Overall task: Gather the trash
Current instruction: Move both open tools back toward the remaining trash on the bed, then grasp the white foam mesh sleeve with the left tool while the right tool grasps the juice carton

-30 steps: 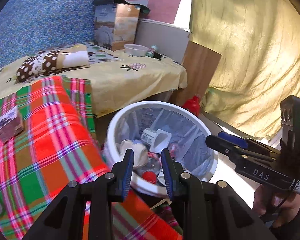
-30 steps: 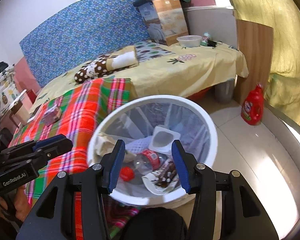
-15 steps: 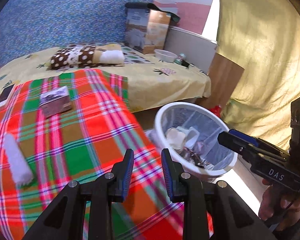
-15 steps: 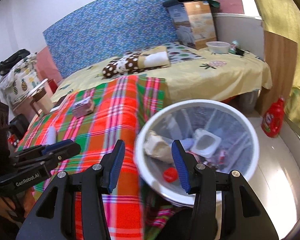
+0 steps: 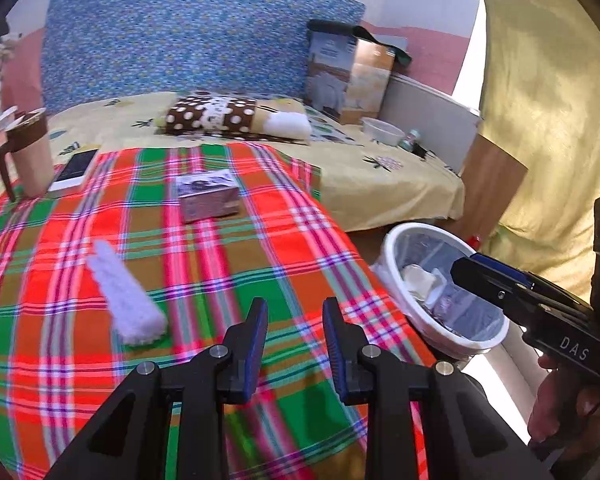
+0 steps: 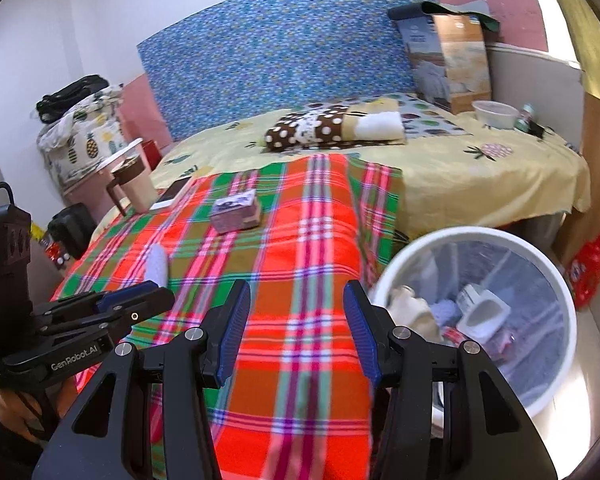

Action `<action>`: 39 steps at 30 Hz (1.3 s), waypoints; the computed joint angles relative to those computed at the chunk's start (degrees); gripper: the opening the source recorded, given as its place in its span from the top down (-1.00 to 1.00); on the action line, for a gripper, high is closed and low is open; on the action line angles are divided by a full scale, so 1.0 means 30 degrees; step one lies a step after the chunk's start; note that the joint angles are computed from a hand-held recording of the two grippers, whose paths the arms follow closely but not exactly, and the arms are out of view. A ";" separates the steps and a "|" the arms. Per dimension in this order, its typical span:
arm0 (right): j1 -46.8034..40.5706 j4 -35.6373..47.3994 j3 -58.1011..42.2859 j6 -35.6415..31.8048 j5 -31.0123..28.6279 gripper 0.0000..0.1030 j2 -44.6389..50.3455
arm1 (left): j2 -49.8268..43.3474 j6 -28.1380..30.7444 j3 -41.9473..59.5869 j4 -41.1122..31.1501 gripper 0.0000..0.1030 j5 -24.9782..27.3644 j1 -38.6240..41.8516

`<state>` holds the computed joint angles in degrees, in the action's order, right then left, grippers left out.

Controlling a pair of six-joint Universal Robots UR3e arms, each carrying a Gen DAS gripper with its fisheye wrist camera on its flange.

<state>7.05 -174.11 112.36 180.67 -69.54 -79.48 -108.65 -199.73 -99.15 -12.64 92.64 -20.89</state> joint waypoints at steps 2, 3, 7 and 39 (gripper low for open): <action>0.0313 0.0238 -0.0530 -0.0080 0.0020 0.02 0.0242 | 0.0545 0.0000 -0.0594 0.0051 0.45 0.0190 0.0297; 0.0457 0.0422 -0.0849 -0.0140 0.0057 0.02 0.0378 | 0.0747 -0.0004 -0.0784 0.0026 0.45 0.0267 0.0427; 0.0966 0.0682 -0.2023 -0.0232 0.0078 0.02 0.1082 | 0.1367 -0.0047 -0.1449 -0.0035 0.45 0.0510 0.1034; 0.2431 0.9031 -1.6689 -0.2039 0.0431 0.02 1.0619 | -0.1950 -0.0525 -0.0246 -0.1137 0.45 0.0363 0.4948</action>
